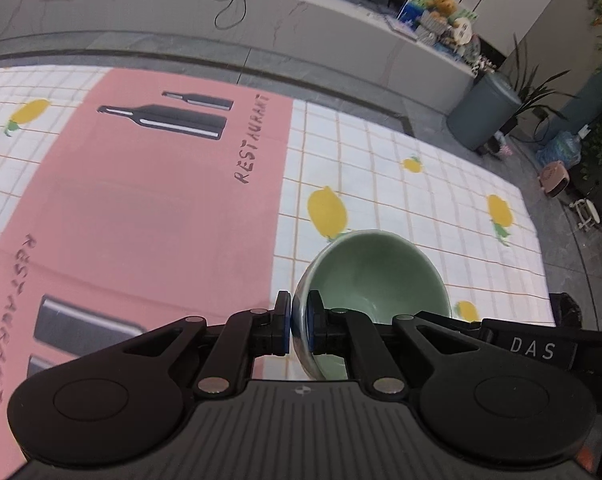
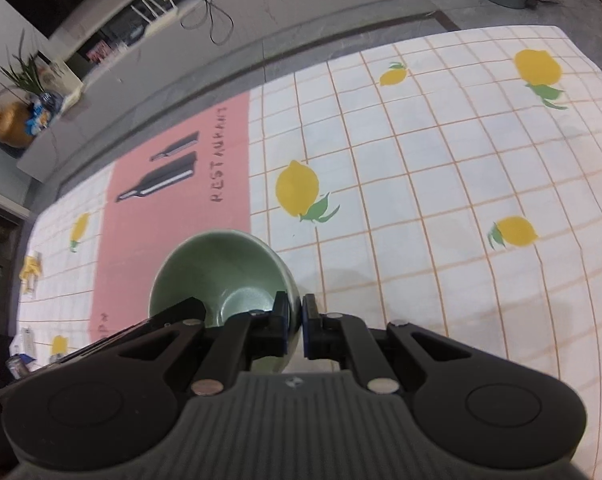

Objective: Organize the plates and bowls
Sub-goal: 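Lift the green bowl with both grippers toward the stacked steel bowls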

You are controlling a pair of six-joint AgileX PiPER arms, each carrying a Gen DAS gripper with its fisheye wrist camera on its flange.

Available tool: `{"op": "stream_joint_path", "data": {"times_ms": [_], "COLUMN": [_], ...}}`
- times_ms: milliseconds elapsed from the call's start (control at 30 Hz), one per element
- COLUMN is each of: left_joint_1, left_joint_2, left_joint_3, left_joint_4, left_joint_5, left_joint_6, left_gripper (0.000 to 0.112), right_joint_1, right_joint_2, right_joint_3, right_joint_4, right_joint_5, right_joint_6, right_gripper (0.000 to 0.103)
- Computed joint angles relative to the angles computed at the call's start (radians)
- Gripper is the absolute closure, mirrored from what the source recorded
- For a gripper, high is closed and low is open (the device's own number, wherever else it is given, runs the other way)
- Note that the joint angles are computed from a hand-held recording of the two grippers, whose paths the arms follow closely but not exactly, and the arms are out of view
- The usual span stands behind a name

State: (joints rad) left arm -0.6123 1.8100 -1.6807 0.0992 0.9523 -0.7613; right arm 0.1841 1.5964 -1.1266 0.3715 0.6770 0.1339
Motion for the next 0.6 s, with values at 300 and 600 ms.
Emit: {"op": "stream_joint_path", "data": {"times_ms": [300,600], "left_joint_1": [-0.183,-0.344], "left_joint_2": [-0.163,-0.16], "left_joint_3": [0.099,0.104], "left_joint_4": [0.173,0.224], "left_joint_5": [0.015,0.018], "left_joint_6": [-0.213,-0.3], "left_gripper": [0.103,0.103], "right_joint_1": [-0.07,-0.363], "right_joint_2": [-0.363,-0.618], "right_joint_3": [0.28,0.451], "right_joint_4": [0.113,0.26], "right_joint_5": [-0.015,0.156], "right_joint_6": [-0.11,-0.335], "right_gripper": [0.099,0.098]}}
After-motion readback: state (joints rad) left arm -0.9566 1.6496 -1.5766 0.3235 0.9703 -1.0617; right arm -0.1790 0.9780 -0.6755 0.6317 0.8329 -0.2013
